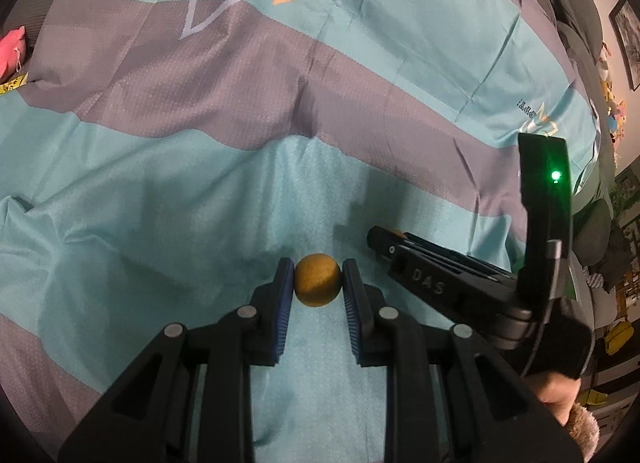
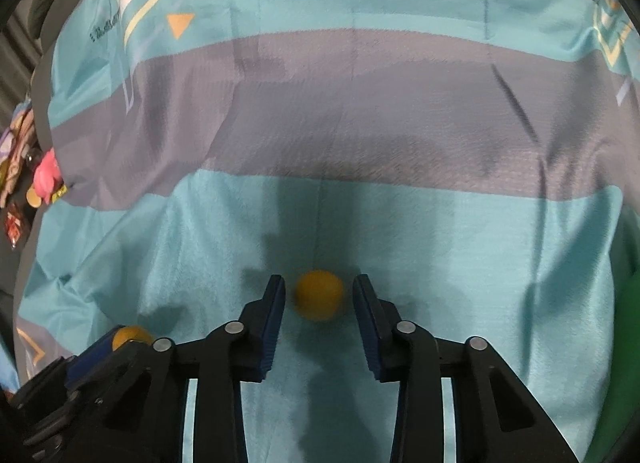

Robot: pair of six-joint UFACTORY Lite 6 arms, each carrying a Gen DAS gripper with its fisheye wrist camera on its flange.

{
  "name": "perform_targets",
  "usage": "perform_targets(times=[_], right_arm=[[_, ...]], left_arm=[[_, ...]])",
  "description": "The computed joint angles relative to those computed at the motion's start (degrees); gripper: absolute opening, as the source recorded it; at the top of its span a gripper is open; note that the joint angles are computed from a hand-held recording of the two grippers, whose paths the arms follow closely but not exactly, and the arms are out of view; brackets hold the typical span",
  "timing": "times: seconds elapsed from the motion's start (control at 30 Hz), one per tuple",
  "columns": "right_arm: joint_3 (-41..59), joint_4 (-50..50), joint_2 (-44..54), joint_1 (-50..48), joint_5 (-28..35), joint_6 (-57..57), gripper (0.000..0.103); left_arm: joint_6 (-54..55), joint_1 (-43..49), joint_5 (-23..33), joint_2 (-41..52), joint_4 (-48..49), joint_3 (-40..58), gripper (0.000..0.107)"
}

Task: Organize fruits
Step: 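Grasp the other small yellow fruit with the right tool, then carry both yellow fruits over the green bowl with both tools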

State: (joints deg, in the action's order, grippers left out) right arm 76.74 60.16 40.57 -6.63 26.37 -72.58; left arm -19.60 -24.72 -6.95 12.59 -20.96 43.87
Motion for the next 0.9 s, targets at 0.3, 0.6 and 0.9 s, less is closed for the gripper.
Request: perform_targets(times=[0.3,0.6,0.9], right_arm=[[-7.44,8.64,-4.78,-0.96,-3.05,-9.60,0.029],[-20.28,13.01,-15.19,-11.03,1.56,-18.62,0.029],[-23.89,17.63,-21.55,-19.55,9.18,-25.34,0.029]], left_arm=[[6.31,-1.36,-0.17,-1.12,-6.34,-0.60,0.024],[28.84,-4.68,-0.25,-0.71,-28.26,0.70,0.024],[54.27,-11.04,-5.04,-3.66,-55.11,-0.01,0.024]])
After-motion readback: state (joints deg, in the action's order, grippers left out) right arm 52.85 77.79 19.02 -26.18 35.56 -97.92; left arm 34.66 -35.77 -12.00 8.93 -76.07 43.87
